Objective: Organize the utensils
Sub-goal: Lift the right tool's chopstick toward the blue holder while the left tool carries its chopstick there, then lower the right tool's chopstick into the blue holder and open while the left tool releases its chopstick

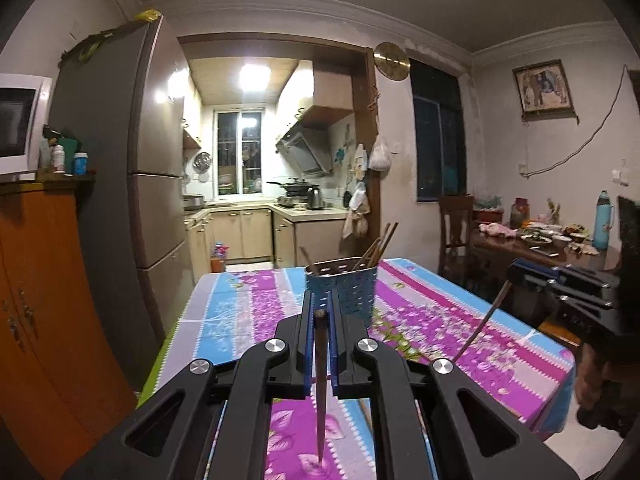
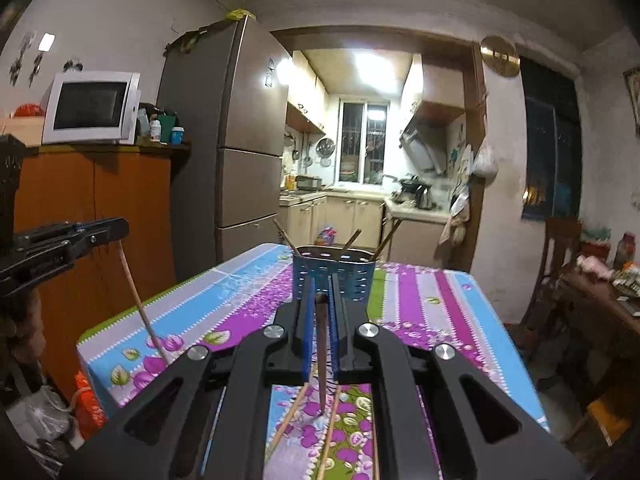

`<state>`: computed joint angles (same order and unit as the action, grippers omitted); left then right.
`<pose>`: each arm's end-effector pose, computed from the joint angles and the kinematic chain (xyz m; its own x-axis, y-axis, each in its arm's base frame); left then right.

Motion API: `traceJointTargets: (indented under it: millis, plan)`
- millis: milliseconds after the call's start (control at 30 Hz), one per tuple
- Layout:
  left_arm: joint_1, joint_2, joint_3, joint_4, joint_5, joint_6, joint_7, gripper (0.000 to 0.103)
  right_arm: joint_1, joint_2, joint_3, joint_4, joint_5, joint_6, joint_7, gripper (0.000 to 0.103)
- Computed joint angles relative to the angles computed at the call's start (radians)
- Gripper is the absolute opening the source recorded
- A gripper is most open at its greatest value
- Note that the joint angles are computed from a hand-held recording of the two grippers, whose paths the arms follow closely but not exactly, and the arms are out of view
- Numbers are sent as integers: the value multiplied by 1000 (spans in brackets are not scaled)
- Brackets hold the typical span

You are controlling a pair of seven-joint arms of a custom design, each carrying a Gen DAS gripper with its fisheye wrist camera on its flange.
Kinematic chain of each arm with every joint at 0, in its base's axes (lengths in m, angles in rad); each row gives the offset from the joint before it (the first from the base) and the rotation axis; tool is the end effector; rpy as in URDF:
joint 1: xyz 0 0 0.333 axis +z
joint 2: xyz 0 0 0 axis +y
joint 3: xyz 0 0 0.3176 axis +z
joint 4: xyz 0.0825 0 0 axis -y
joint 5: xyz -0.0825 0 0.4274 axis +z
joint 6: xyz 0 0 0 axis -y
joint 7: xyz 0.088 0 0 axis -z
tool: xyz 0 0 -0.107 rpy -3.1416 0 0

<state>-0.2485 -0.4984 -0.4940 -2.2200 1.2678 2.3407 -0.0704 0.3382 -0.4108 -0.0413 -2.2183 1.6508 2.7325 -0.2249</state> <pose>0.3585 -0.3610 0.6137 0.1674 -0.9856 -0.0239 -0.1867 -0.0079 -0.9824 0.5021 0.1110 0.6021 0.6631 -0.7474 0.0406 -0.1068 -0.1481 -0.9832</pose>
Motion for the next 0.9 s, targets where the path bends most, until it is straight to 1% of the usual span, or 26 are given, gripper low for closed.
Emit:
traceJointTargets:
  millis: [167,300,433,600,700,800,833,900]
  plan:
    - [4,21,9,23,1,15,24,8,-13,16,-31,28,-97,-103,146,5]
    - [5,40,23,44,-8,36,41,8,-14,17,-35,44,-113,-134,175,5]
    - [12,54,42,71,-20,62,67,8,-12,21,-33,70,-125,-150,171,5]
    - [31,79,61,116,-23,127,80,8,-12,51,-36,129,-148,-177,181,5]
    - [54,132,59,187,12,145,100,8,-17,100,-39,202,-144,-192,184,5]
    - [77,209,70,294,76,176,94,8,-26,169,-35,311,-124,-199,191,5]
    - [84,246,71,345,111,173,92,8,-29,192,-31,349,-110,-197,189,5]
    - [85,334,72,461,187,129,98,8,-36,248,-17,441,-64,-170,164,5]
